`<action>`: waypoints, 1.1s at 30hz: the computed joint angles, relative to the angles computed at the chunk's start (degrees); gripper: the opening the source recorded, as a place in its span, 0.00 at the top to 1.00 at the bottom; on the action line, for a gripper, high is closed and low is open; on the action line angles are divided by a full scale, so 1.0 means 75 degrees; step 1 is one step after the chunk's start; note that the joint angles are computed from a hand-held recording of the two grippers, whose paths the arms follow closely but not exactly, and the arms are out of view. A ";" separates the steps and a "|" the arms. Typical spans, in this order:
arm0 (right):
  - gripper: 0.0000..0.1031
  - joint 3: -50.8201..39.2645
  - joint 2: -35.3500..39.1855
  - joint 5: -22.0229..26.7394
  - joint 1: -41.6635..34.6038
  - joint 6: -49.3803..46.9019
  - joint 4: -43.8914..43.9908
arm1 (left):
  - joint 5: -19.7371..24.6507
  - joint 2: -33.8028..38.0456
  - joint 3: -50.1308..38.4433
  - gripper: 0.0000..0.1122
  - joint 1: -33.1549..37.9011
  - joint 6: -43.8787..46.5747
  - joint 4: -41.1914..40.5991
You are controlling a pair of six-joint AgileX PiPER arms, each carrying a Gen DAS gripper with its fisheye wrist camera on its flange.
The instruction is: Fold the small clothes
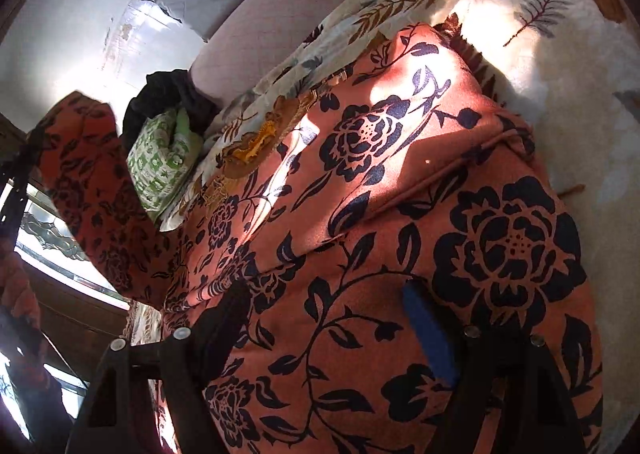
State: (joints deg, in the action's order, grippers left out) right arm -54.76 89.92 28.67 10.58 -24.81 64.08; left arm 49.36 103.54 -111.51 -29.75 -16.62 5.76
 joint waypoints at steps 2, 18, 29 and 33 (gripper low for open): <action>0.21 0.0071 -0.0137 0.0287 -0.0181 -0.0076 0.0173 | 0.1156 0.0938 -0.0376 0.46 -0.0102 0.0441 -0.0836; 0.19 -0.2195 0.1389 0.1660 -0.1525 0.1947 0.0981 | -0.1602 -0.2156 0.5527 0.47 0.3654 -0.0568 -0.0685; 0.90 -0.4271 0.2723 0.1327 -0.0863 0.5935 -0.2971 | -0.1817 -0.1396 0.5682 0.46 0.3991 -0.0666 -0.0371; 0.93 -0.4205 0.1432 0.1019 -0.0143 0.6504 -0.4933 | -0.1761 -0.1406 0.5658 0.46 0.4080 -0.0471 -0.0547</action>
State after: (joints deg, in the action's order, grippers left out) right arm -86.30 100.65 36.31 9.50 23.97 27.09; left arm 36.15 92.99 -69.08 0.85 -20.15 1.65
